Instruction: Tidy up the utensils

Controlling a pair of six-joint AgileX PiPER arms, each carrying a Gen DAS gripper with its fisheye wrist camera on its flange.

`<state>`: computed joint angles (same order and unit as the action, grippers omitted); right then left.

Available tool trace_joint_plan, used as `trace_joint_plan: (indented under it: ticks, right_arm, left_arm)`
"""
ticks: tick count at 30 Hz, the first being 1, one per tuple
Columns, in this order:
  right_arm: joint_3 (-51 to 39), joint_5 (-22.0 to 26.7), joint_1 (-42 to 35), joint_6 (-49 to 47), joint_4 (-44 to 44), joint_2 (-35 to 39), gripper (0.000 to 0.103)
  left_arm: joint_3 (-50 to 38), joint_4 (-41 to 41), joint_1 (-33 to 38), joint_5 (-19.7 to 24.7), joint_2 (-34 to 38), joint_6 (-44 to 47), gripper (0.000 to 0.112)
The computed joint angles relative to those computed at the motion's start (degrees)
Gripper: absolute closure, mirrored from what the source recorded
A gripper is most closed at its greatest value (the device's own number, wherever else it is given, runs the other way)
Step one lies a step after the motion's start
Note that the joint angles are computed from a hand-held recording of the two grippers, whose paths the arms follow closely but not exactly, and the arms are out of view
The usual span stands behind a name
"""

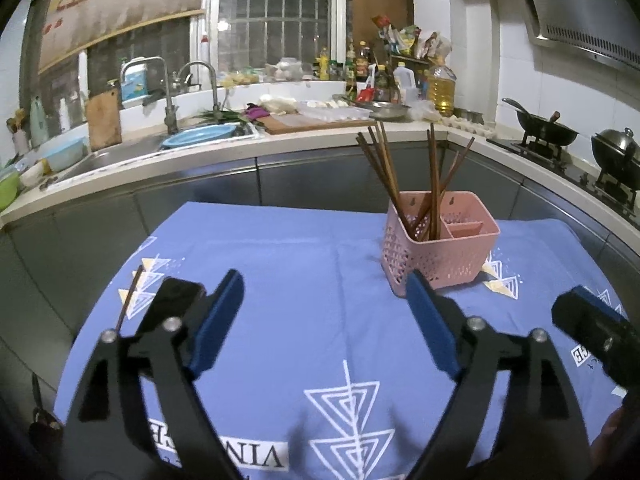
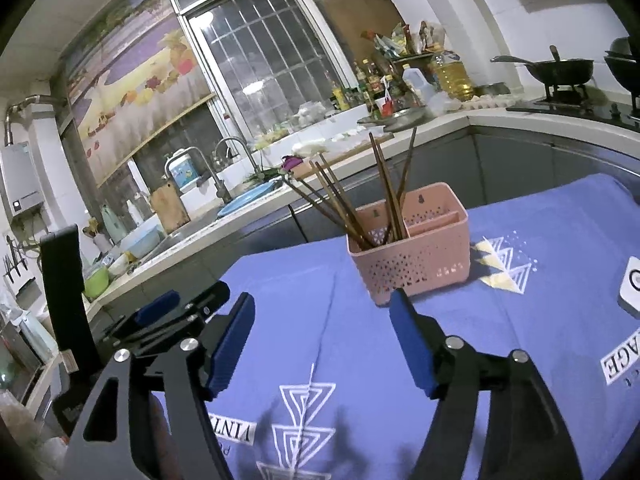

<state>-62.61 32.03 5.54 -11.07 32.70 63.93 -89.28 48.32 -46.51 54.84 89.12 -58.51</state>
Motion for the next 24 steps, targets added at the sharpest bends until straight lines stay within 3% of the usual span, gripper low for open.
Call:
trace_joint_plan:
  ticks: [4,11,24]
  right_arm:
    - [1.1,1.3,0.1,2.2,-1.2,-1.1,0.028]
    - [1.9,1.8,0.3,2.8,-0.3,-2.6,0.027]
    - [2.3,2.7,0.3,3.2,0.1,-5.4,0.026]
  left_arm:
    - [1.9,0.5,-0.8,0.1,-1.4,-0.8,0.015]
    - [3.2,4.4,-5.3,5.2,-2.2,-3.0,0.015]
    - [2.4,5.8,-8.6,9.0,-2.2,-4.1,0.015]
